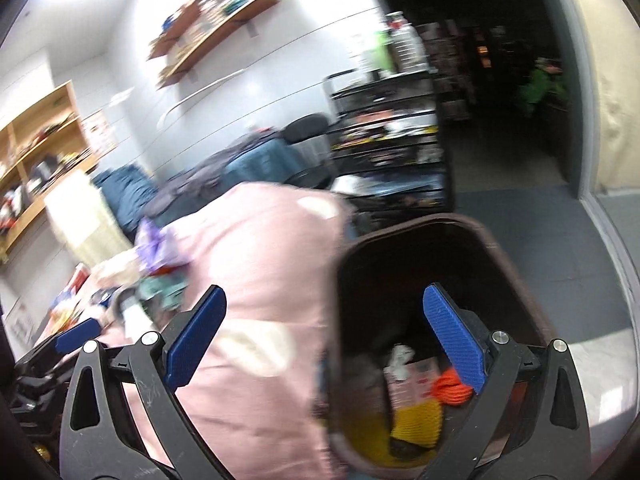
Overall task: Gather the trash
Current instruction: 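Move both tools back from the bin toward the bedspread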
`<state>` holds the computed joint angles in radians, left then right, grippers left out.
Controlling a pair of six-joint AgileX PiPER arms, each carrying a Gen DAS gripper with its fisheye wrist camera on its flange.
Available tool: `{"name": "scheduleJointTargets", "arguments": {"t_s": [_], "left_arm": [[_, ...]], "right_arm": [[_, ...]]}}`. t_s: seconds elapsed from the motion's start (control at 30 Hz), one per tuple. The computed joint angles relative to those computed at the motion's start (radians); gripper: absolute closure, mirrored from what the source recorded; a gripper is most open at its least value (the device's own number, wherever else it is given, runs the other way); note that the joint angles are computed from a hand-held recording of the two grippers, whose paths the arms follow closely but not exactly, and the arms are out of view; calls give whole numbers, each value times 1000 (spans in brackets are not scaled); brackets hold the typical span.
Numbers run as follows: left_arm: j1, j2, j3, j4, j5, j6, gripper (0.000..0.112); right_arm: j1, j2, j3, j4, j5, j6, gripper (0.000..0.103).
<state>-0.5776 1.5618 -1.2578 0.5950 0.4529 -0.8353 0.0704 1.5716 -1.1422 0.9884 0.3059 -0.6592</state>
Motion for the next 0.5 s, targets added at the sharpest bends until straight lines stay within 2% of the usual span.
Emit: {"name": "scheduleJointTargets", "arguments": {"t_s": [0.27, 0.5], "left_arm": [[88, -130, 172, 83, 4, -131, 15], [245, -243, 298, -26, -15, -58, 15]], "right_arm": [[132, 86, -146, -107, 122, 88, 6], [238, 197, -320, -220, 244, 179, 6]]}}
